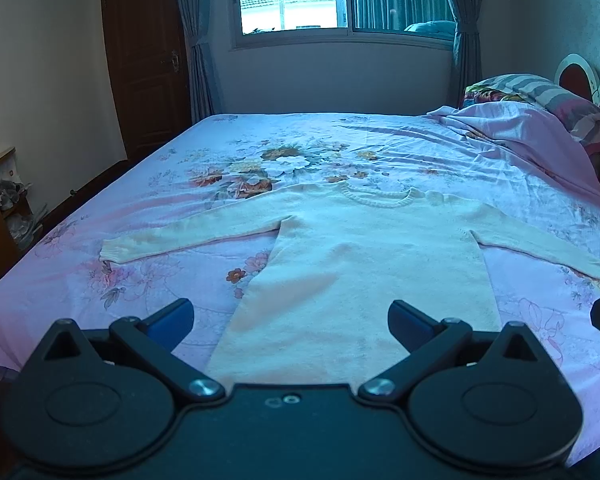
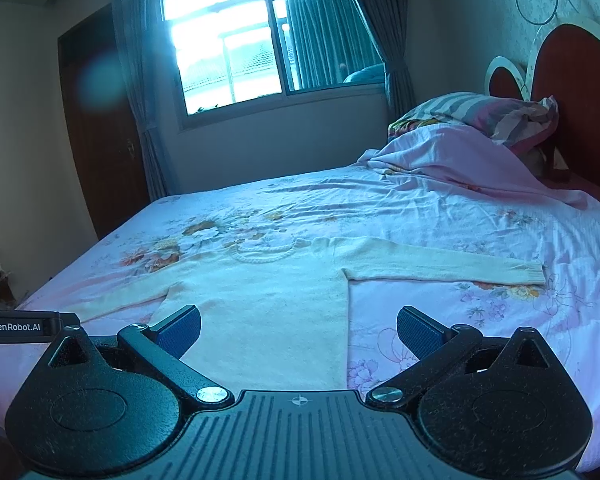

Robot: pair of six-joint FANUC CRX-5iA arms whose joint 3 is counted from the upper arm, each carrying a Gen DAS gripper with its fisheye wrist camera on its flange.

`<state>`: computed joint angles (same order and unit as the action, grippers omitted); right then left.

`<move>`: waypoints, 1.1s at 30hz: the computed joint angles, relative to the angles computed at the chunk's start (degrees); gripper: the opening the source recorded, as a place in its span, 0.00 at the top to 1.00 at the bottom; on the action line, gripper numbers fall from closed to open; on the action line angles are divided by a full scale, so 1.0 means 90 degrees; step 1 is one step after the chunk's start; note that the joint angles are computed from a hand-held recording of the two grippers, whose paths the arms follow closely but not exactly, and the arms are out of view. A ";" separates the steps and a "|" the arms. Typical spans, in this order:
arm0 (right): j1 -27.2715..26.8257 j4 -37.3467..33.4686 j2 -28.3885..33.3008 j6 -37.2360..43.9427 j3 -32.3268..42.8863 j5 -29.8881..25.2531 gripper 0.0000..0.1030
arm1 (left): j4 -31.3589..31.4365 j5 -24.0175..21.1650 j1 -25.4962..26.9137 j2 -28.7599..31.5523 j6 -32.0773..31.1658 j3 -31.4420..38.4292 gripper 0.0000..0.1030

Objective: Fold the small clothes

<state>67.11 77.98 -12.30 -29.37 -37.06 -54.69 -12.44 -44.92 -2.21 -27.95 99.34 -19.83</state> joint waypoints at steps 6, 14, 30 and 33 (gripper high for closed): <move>-0.0047 0.0006 0.0087 -0.0016 0.0021 -0.0006 0.00 | -0.0027 -0.0008 0.0002 0.0093 0.0032 0.0043 0.01; -0.0161 0.0115 0.0189 -0.0164 -0.0041 0.0189 0.00 | -0.0027 0.0000 0.0066 0.0330 0.0025 0.0120 0.01; -0.1290 0.0611 0.1218 0.0434 0.0926 0.1295 0.00 | -0.0111 0.0161 0.0495 0.1293 0.0181 0.0676 0.01; -0.1499 0.0683 0.1508 0.0547 0.1197 0.1536 0.00 | -0.0079 0.0197 0.0620 0.1532 0.0153 0.0814 0.01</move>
